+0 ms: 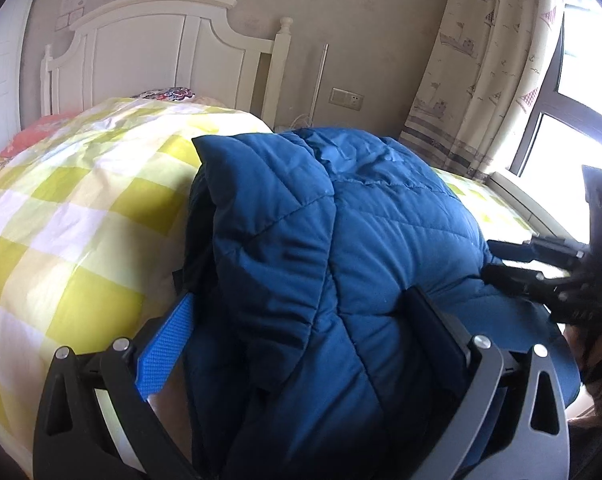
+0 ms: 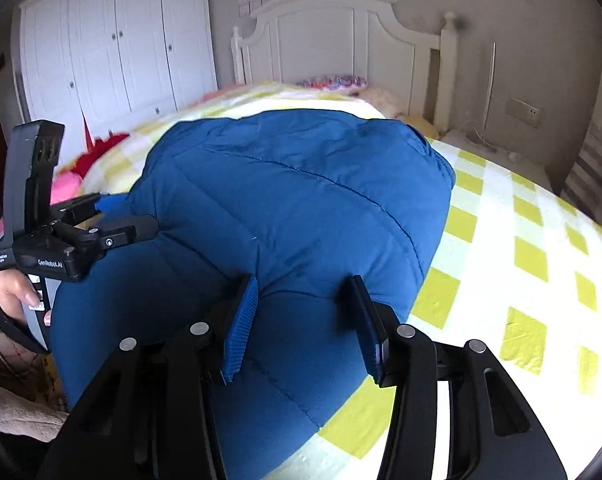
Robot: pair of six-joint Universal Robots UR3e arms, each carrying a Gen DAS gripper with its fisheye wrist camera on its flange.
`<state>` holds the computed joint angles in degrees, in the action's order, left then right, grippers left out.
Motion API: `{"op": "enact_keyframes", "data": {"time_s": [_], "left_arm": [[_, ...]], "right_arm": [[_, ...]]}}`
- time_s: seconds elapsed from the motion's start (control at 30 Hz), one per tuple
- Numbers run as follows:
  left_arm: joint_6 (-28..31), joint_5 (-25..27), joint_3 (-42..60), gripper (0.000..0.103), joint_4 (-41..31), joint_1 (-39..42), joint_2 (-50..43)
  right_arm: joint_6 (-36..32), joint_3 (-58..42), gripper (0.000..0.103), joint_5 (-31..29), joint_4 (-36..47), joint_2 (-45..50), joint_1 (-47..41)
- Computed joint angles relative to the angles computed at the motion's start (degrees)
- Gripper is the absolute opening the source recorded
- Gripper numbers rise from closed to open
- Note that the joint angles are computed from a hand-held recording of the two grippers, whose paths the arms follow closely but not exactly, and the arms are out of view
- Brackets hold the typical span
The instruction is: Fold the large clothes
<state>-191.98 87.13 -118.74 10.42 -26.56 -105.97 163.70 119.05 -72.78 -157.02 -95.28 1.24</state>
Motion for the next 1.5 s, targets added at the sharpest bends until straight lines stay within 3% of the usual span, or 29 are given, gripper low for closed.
{"op": "enact_keyframes", "data": {"time_s": [0.13,0.23,0.3,0.37,0.5,0.6,0.67,0.73,0.8,0.83,0.87,0.97,1.03,1.13,1.2,1.3,1.4,1.47,1.5], "left_arm": [[-0.14,-0.71,-0.60,0.101,0.82,0.55,0.04],[-0.19,-0.86,-0.57,0.101,0.66,0.59,0.12],[-0.32,-0.72,-0.74,0.101,0.92,0.54,0.15],[-0.44,0.05,-0.34,0.101,0.40,0.28,-0.07],[-0.30,-0.05,-0.50,0.101,0.89,0.27,-0.13],[-0.60,-0.54,-0.74,0.101,1.35,0.52,-0.16],[-0.74,-0.76,-0.79,0.101,1.44,0.66,-0.19],[-0.72,-0.66,-0.54,0.101,0.64,0.60,0.04],[-1.45,-0.87,-0.98,0.101,-0.93,0.82,1.41],[-2.16,-1.74,-1.80,0.101,-1.44,1.40,2.53],[-3.41,-4.33,-3.89,0.101,-2.69,3.24,5.22],[-4.83,-9.00,-9.44,0.101,-3.37,8.00,11.16],[-4.39,-13.89,-11.66,0.101,-6.37,12.30,14.13],[-0.63,-29.29,-13.36,0.101,-14.10,21.07,14.78],[-0.38,-33.85,-13.66,0.101,-15.29,23.23,12.98],[0.46,-42.13,-14.43,0.101,-15.86,26.32,9.68],[3.59,-47.27,-14.29,0.101,-17.54,28.15,7.72],[4.20,-46.81,-12.67,0.101,-20.02,27.67,7.71],[3.81,-46.45,-11.89,0.100,-19.64,27.14,7.34]], "right_arm": [[0.83,-7.66,0.046,-5.24,-2.42,3.60,2.90],[3.69,-12.75,0.048,-2.32,-2.22,8.71,1.14],[2.42,-15.82,0.054,-4.18,-1.42,15.63,2.29],[3.12,-13.68,0.055,-4.79,-6.44,17.91,2.98],[1.71,-20.82,0.054,-10.69,4.04,16.87,6.10],[2.32,-26.30,0.055,-13.22,3.91,18.89,6.71],[6.14,-29.03,0.061,-11.69,3.27,21.21,4.90],[8.22,-32.55,0.065,-8.92,8.62,25.51,3.19],[7.60,-27.73,0.068,-8.24,2.89,24.86,2.57],[7.97,-26.70,0.068,-7.78,3.92,23.12,2.26],[8.69,-24.85,0.070,-6.21,5.12,20.57,1.11],[9.36,-12.57,0.099,6.05,7.42,7.41,-6.55],[7.60,-4.18,0.099,11.23,10.38,-1.53,-11.77],[1.62,1.76,0.099,22.34,22.94,-8.49,-20.56],[-5.37,3.63,0.099,29.88,37.19,-9.72,-25.86],[-15.66,4.07,0.099,37.65,48.76,-5.98,-28.48],[-18.60,2.67,0.099,40.58,48.26,-2.45,-25.91],[-14.02,5.22,0.099,39.89,39.07,-3.03,-23.80],[-12.45,7.23,0.094,39.76,34.38,-4.78,-23.21]]}}
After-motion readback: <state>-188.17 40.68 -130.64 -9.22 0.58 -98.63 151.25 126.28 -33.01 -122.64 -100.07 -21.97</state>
